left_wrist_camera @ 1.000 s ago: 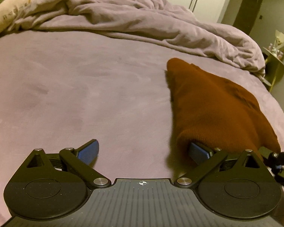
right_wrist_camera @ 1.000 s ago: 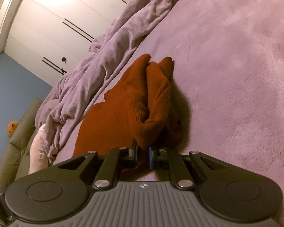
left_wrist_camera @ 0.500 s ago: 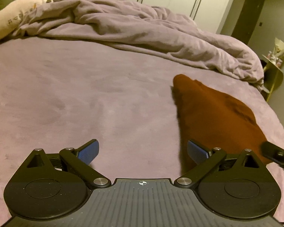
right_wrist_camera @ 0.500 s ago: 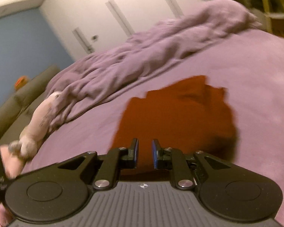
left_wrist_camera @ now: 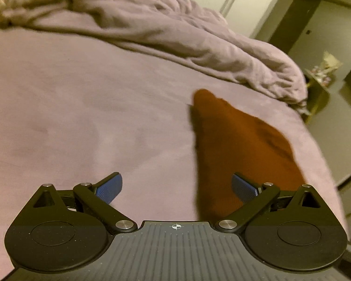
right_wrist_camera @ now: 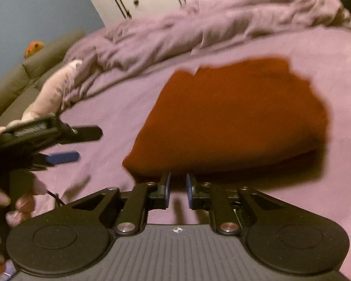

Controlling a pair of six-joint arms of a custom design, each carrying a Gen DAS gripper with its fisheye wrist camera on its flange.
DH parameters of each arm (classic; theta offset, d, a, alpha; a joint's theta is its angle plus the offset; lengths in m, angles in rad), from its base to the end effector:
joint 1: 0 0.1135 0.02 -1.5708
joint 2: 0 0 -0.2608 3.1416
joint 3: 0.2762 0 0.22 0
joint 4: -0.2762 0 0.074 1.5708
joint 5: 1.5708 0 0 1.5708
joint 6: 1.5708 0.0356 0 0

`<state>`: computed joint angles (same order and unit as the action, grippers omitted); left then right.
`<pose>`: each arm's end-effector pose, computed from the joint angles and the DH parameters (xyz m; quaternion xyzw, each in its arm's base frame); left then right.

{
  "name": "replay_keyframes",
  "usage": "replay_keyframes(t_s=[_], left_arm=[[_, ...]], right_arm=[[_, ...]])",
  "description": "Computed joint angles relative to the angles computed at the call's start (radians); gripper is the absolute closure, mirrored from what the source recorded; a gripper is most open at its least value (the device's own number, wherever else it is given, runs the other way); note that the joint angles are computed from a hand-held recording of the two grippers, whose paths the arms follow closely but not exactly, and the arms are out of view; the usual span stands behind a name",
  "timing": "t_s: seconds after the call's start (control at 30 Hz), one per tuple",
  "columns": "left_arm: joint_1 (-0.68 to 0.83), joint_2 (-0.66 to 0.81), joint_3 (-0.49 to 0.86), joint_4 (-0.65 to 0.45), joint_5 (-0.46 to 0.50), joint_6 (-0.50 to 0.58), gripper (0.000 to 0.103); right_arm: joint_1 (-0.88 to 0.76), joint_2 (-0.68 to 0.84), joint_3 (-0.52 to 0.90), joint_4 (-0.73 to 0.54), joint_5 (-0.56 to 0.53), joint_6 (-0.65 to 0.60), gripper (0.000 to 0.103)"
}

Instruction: Fold small clothes

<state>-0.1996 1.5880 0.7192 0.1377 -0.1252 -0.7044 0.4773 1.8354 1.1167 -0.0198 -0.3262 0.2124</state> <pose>0.2835 -0.0528 0.1784 -0.2523 0.8761 -0.1263 0.3909 0.3205 0.1786 0.1985 -0.1842 0.8859 0.2746 0.3252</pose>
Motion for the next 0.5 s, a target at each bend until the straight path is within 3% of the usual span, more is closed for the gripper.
replay_keyframes(t_s=[0.07, 0.17, 0.23, 0.33, 0.4, 0.47, 0.5], left_arm=[[0.026, 0.055, 0.050, 0.019, 0.067, 0.014, 0.001], [0.060, 0.167, 0.145, 0.043, 0.166, 0.051, 0.001], [0.097, 0.258, 0.241, -0.004, 0.265, 0.040, 0.001], [0.141, 0.359, 0.322, -0.001, 0.371, -0.009, 0.001], [0.155, 0.410, 0.355, 0.029, 0.414, -0.032, 0.002], [0.157, 0.458, 0.400, 0.039, 0.441, -0.038, 0.008], [0.156, 0.479, 0.426, 0.032, 0.448, -0.038, 0.012]], right_arm=[[-0.071, -0.039, -0.008, 0.015, -0.015, -0.006, 0.067], [-0.179, -0.011, 0.049, 0.023, -0.019, 0.015, 0.060], [-0.252, 0.089, 0.170, -0.028, -0.090, 0.069, 0.050], [-0.340, 0.313, 0.453, -0.226, -0.283, 0.144, 0.042], [-0.362, 0.415, 0.576, -0.283, -0.343, 0.179, 0.037], [-0.363, 0.483, 0.676, -0.334, -0.376, 0.162, 0.021], [-0.362, 0.514, 0.730, -0.377, -0.378, 0.143, 0.021]])
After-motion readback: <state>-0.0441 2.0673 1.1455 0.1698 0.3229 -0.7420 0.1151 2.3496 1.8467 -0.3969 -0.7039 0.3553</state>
